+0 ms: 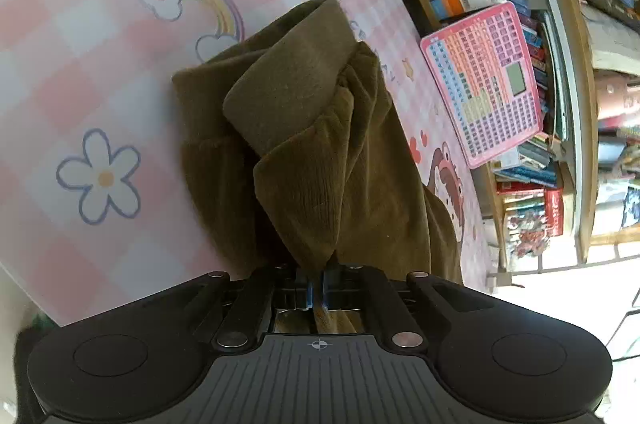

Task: Fold clothes
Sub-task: 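Lift the brown trousers with both tools closed and fold them over again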

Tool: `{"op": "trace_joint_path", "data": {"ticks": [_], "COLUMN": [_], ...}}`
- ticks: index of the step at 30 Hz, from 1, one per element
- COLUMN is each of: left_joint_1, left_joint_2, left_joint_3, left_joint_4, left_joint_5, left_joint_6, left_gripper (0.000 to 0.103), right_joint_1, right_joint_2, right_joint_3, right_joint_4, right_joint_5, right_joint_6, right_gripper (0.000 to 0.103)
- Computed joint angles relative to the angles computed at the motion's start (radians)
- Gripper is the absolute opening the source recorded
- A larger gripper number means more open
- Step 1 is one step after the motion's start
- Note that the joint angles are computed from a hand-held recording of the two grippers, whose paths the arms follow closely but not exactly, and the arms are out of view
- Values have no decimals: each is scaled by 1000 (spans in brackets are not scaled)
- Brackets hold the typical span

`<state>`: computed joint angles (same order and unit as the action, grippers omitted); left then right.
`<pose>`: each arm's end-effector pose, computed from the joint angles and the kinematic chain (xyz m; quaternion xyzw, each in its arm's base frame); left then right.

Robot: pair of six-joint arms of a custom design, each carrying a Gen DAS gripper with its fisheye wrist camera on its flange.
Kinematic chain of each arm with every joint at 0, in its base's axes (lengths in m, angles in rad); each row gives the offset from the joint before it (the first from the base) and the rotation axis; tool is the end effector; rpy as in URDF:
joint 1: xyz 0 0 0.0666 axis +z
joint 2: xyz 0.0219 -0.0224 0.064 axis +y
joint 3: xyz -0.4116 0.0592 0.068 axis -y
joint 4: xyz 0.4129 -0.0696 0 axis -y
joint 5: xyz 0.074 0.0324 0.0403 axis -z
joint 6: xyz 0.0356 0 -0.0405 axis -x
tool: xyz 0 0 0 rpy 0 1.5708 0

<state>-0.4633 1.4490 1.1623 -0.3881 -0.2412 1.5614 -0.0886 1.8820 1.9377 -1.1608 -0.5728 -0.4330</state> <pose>0.4689 -0.2252 0.3627 -0.5114 0.7361 -0.3072 0.3198 0.6705 -0.0406 0.4317 0.1777 0.9186 0.3087 0.1710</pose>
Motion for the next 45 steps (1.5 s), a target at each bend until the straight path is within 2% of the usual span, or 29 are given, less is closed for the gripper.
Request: {"op": "trace_joint_path", "data": {"ticks": [2, 3, 4, 5, 6, 9, 10, 11, 13, 15, 16, 17, 19, 20, 22, 25, 27, 32, 33, 34, 35, 38, 41, 44, 45], "left_joint_1": [4, 9, 13, 14, 16, 25, 27, 30, 23, 16, 19, 23, 37, 34, 19, 19, 22, 6, 1, -5, -11, -26, -32, -34, -34], "left_joint_2": [-13, -16, -21, -29, -37, -33, -30, -28, -53, -75, -77, -77, -66, -65, -67, -69, -75, -118, -124, -130, -136, -147, -148, -141, -139], "left_joint_3": [-8, -14, -22, -33, -44, -36, -25, -12, -10, -11, -12, -14, -31, -43, -56, -59, -63, -81, -81, -77, -73, -61, -56, -61, -64], "left_joint_4": [9, 27, 42, 52, 62, 48, 45, 54, 107, 143, 121, 89, 9, -7, -12, -13, -6, -1, -11, -35, -60, -124, -166, -157, -151], "left_joint_5": [-13, -30, -42, -49, -56, -70, -80, -89, -128, -160, -163, -154, -90, -75, -82, -74, -66, -112, -125, -139, -152, -170, -139, -144, -147], "left_joint_6": [-1, 6, 12, 17, 21, 24, 12, -12, -110, -196, -190, -166, -58, -23, -9, -16, -13, 15, 18, 17, 17, 10, -4, 18, 25], "left_gripper": [15, 20, 31, 37, 37, 26, 3, 2, 2, 2, 2, 2, 2, 3, 5, 8, 10, 32, 35, 42, 48, 58, 61, 64, 64], "right_joint_1": [-5, -12, -18, -23, -24, -15, -13, -12, -16, -11, -8, -5, 1, 3, 7, 19, 22, 32, 34, 37, 40, 46, 50, 58, 59], "right_joint_2": [-13, -22, -31, -38, -38, -31, -32, -43, -74, -95, -105, -95, -69, -71, -79, -79, -82, -106, -111, -116, -122, -119, -108, -101, -100], "right_joint_3": [-5, -15, -24, -35, -37, -38, -38, -48, -78, -93, -100, -94, -83, -91, -109, -101, -100, -99, -98, -98, -103, -102, -93, -92, -93], "right_joint_4": [13, 32, 52, 74, 87, 89, 88, 106, 163, 178, 184, 154, 98, 106, 127, 113, 108, 96, 98, 99, 111, 107, 83, 60, 54], "right_joint_5": [8, 8, 8, 13, 23, 60, 69, 61, 25, 36, 42, 67, 122, 131, 146, 179, 193, 262, 286, 311, 333, 379, 386, 377, 370], "right_joint_6": [-7, -20, -33, -50, -67, -87, -88, -95, -121, -102, -91, -73, -43, -31, -7, 43, 45, 77, 92, 108, 132, 198, 216, 242, 248], "right_gripper": [20, 30, 33, 33, 32, 9, 7, 6, 6, 6, 6, 6, 5, 5, 6, 7, 8, 19, 33, 40, 40, 38, 36, 27, 20]}}
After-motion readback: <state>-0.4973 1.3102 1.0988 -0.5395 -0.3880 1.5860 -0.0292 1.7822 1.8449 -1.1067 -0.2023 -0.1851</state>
